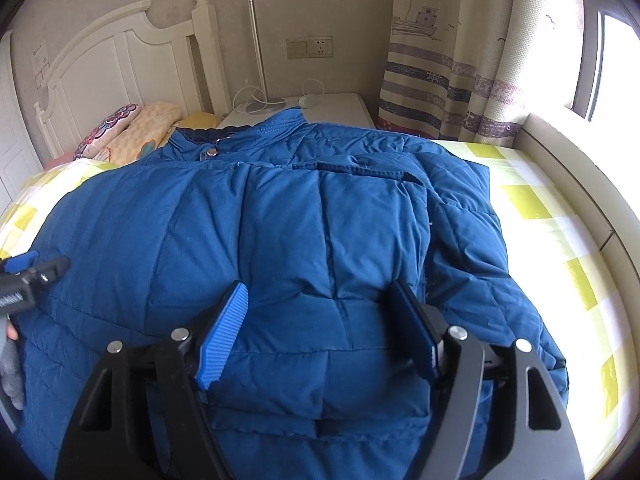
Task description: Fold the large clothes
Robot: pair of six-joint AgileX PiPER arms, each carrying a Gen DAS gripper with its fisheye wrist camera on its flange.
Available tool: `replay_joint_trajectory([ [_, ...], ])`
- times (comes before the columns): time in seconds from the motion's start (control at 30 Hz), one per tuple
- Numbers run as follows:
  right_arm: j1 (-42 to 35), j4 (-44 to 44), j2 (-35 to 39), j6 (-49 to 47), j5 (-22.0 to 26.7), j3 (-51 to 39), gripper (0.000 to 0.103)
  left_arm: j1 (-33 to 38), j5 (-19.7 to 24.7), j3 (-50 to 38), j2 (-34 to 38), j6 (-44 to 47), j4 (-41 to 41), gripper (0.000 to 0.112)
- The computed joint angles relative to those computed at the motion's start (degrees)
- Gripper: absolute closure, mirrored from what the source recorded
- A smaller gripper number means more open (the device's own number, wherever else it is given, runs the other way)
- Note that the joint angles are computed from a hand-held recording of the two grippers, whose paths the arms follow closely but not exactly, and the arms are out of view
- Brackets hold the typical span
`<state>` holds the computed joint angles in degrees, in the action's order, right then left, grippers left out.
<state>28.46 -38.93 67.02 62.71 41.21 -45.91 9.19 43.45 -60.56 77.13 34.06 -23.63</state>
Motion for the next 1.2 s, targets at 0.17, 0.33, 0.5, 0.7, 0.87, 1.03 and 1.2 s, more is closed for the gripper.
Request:
replay_joint_trajectory([
  [0.17, -0.44, 0.07, -0.19, -0.55, -0.13, 0.12, 0.030, -7.03, -0.91, -14.15, 8.85, -11.43, 12.98, 0.014],
  [0.33, -0.68, 0.27, -0.24, -0.91, -0.53, 0.15, 0.030, -2.62, 11.55, -29.91, 25.90, -17.11, 9.69, 0.014],
  [0.5, -0.91, 0.45, -0.34, -1.17, -0.82, 0.21, 0.030, -6.76, 3.64, -21.52, 16.13, -18.45, 12.97, 0.014],
  [0.7, -1.08, 0.56, -0.44, -1.35, -1.01, 0.37, 0.030, -22.25, 4.61, -19.13, 10.53, -19.72, 14.65, 0.014],
  [0.87, -1.61, 1.30, -0.63, -1.94, -1.63, 0.33, 0.030, -28.88, 0.57, -15.57, 15.68, -30.16, 24.34, 0.014],
  [1.03, -2.63, 2.34, -0.99, -2.98, -2.90, 0.68, 0.029, -19.58, -3.55, -4.46, 1.94, -16.04, 11.44, 0.014],
  [1.2, -2.59, 1.85, -0.86, -2.52, -3.23, 0.76, 0.029, -1.84, 1.50, 2.84, -6.51, 0.55, -1.26, 0.014],
])
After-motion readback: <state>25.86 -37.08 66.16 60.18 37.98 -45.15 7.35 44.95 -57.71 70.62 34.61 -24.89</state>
